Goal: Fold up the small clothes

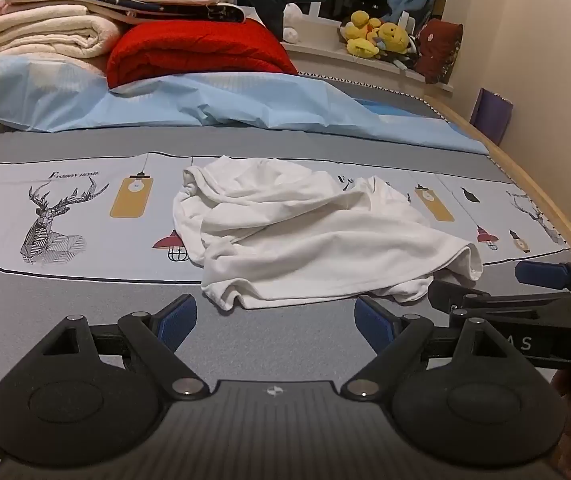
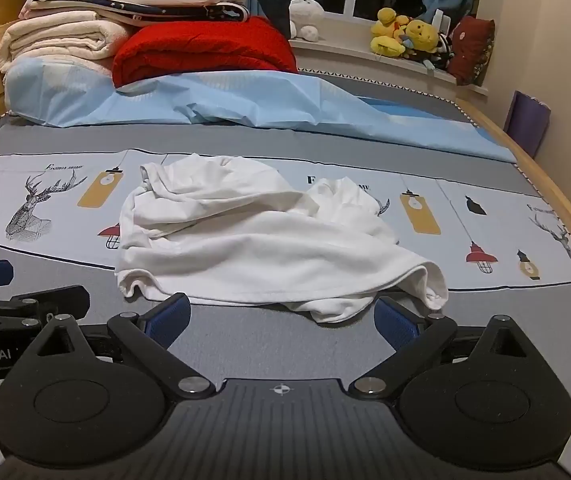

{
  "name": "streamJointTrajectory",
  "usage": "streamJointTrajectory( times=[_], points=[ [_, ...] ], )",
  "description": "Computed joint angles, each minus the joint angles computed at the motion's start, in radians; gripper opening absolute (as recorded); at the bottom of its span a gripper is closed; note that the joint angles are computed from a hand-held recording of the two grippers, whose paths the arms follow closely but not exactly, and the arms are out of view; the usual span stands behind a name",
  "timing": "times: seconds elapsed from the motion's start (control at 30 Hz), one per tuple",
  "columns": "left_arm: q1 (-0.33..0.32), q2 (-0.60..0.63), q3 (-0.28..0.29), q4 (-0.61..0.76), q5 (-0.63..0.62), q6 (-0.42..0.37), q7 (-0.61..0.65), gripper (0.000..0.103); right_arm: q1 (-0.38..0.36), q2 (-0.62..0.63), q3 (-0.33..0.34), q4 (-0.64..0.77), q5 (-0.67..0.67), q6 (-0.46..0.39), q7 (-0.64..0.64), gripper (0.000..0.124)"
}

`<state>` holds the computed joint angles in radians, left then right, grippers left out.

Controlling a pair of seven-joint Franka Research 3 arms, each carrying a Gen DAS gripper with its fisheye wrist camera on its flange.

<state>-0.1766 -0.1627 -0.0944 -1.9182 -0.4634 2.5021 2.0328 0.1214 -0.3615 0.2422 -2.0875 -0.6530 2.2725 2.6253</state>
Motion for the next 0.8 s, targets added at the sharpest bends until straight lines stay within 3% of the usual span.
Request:
streamJointTrajectory(
  times=[0.53,0.67,0.77,0.8],
  points=[
    [0.000,0.001,-0.002,0.000,0.004,-0.001,-0.006,0.090,0.008,-0.002,0.001,0.001,0.008,-0.004,0.005,0.097],
    [0.007,0.006,-0.004,0.005,0.024,0.006,-0.029,0.090,-0.001,-0.019,-0.021,-0.022,0.029,0.050,-0.007,0.096],
    [0.023,0.034,0.000,0.035,0.051,0.006,-0.059,0.084,-0.033,-0.054,-0.046,-0.057,0.053,0.114,0.014,0.095],
    [0.032,0.051,0.000,0.055,0.068,-0.004,-0.075,0.076,-0.047,-0.062,-0.055,-0.065,0.065,0.132,0.012,0.091]
  ],
)
